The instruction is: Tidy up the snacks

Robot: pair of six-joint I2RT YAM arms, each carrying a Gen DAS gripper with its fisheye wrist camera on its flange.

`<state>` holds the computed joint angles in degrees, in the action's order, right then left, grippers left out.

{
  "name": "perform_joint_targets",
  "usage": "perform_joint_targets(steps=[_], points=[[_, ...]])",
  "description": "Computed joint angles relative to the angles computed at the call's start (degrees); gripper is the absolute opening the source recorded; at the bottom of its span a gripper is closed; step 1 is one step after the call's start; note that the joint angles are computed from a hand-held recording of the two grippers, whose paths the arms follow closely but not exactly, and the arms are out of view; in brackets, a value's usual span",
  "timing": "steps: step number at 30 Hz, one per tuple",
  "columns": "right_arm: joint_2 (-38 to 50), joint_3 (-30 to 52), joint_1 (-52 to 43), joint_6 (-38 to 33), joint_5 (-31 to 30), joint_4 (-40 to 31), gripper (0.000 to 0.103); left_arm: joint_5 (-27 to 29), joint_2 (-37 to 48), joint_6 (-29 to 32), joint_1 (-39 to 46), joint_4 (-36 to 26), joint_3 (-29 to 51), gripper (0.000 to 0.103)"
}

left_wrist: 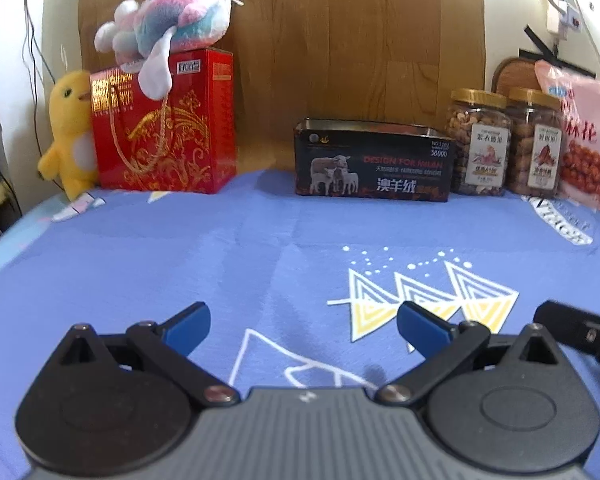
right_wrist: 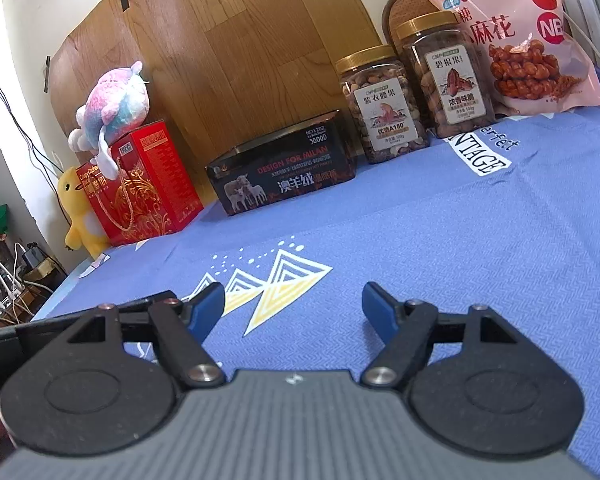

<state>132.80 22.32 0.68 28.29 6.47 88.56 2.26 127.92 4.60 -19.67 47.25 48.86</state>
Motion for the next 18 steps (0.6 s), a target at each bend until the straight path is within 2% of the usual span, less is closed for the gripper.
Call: perform_joint_targets(steps=[2, 18], points=[[-0.04, -0.01, -0.13, -0.02, -0.26, -0.01, 0.078, -1.17, -0.08, 0.58, -0.23, 1.26, -0.77, 0.103], [-0.13, -0.02, 0.41, 0.35, 0.09, -0.23, 0.078, -0.5, 0.57, 1.92, 0.35, -0.65, 0.6, 0.103]])
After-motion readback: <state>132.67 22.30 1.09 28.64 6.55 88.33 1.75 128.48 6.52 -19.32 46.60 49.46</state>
